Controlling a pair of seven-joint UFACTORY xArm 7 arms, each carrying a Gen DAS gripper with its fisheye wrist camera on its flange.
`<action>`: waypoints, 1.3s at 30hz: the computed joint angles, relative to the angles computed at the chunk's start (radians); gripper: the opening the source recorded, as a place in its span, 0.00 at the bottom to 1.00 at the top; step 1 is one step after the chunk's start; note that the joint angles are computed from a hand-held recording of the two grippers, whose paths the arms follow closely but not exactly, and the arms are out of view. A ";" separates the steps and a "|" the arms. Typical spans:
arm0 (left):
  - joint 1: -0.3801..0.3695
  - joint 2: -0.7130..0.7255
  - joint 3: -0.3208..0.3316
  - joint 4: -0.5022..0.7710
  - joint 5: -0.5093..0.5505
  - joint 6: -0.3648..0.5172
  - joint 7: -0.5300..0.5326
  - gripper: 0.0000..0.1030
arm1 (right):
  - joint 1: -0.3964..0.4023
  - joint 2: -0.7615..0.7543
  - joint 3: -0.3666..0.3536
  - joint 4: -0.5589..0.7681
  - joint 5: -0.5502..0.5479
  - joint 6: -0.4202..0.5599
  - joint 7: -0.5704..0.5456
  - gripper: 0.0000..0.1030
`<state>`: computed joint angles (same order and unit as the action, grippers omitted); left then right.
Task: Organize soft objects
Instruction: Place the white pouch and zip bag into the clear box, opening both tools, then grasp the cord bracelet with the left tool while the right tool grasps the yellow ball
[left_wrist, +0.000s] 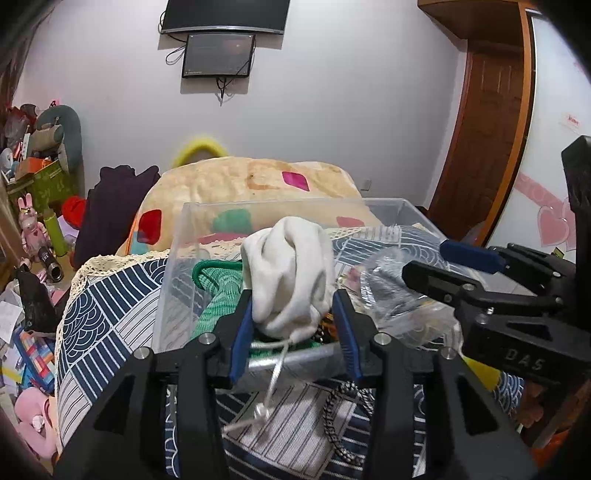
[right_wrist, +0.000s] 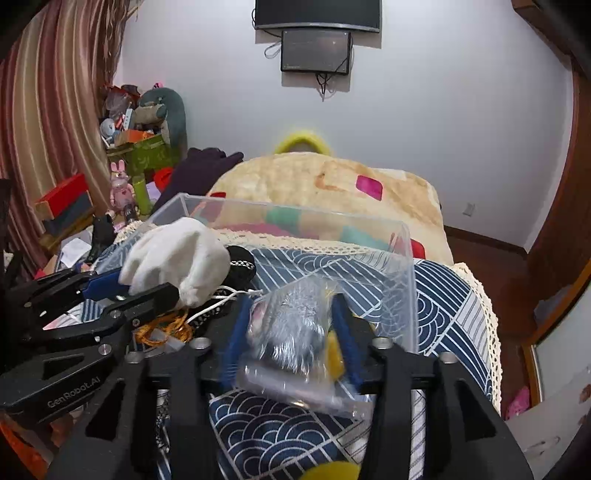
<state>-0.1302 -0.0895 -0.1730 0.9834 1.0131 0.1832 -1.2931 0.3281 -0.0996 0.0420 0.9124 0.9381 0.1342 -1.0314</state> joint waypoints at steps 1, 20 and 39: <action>0.000 -0.013 0.000 -0.009 0.003 -0.005 -0.005 0.43 | 0.010 -0.018 -0.007 -0.010 0.044 -0.008 -0.042 0.52; 0.280 -0.360 -0.285 -0.196 0.038 -0.033 -0.174 0.96 | 0.128 -0.272 -0.124 -0.150 0.508 -0.021 -0.458 0.77; 0.325 -0.170 -0.384 -0.218 0.048 -0.013 -0.243 0.82 | -0.020 -0.197 -0.050 -0.248 0.461 0.058 -0.366 0.78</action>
